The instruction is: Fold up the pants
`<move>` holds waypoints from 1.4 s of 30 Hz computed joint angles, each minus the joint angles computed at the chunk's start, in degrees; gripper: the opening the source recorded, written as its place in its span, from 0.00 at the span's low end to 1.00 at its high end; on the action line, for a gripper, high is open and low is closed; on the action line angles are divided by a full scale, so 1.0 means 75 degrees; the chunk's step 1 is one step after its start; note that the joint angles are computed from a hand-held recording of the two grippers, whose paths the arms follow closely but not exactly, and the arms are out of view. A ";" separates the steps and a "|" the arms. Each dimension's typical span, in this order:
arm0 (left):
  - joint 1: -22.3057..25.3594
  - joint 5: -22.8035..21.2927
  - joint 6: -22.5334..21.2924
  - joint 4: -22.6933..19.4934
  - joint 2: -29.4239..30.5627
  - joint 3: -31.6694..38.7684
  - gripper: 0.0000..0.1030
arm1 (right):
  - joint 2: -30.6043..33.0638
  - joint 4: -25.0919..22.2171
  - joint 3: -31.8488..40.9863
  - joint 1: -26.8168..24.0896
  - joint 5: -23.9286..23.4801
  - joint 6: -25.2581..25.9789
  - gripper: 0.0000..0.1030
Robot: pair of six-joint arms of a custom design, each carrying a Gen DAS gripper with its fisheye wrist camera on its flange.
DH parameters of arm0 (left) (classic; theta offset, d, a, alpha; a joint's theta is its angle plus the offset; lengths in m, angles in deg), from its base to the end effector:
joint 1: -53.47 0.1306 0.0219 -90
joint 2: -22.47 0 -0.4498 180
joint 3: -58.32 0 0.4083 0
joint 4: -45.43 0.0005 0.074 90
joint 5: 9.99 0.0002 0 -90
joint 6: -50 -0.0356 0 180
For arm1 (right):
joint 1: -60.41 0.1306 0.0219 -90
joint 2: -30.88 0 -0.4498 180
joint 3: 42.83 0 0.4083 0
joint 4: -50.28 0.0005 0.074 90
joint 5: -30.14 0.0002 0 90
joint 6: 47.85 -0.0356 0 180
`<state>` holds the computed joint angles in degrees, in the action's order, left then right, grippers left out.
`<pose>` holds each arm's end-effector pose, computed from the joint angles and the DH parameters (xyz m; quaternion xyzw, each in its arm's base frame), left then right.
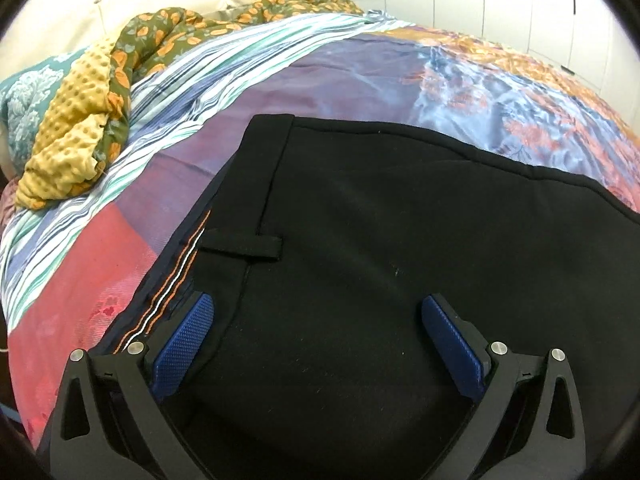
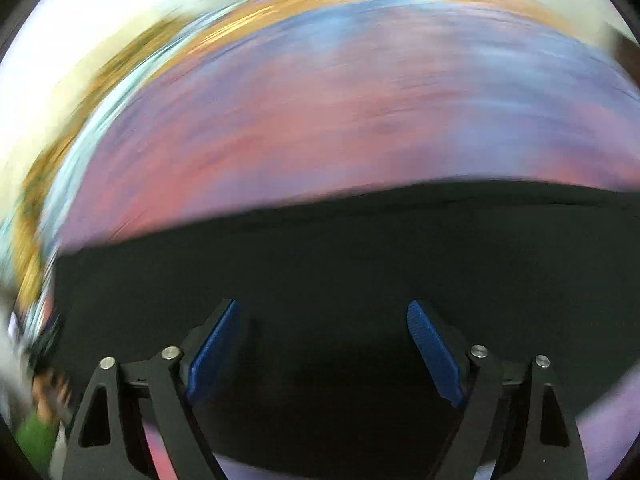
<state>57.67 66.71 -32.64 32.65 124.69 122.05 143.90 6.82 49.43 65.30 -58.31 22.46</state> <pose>0.5026 0.0446 0.2312 -0.1326 0.9284 0.1001 0.3322 0.6249 0.0520 0.3011 0.1285 0.9662 0.0346 0.2208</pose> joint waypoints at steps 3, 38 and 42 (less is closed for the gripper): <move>-0.0001 -0.0009 -0.0002 0.0076 0.0021 -0.0014 1.00 | -0.0290 -0.0577 -0.0020 -0.0920 0.1346 -0.0589 0.82; -0.0001 -0.0083 -0.0071 0.0050 0.0068 0.0041 1.00 | -0.6382 -0.0502 -0.4885 0.1032 -0.0025 0.0176 0.03; -0.0028 -0.0208 -0.0159 -0.0416 0.0141 0.0287 1.00 | -0.7508 -0.2162 -0.5396 0.1770 0.1801 -0.1682 0.09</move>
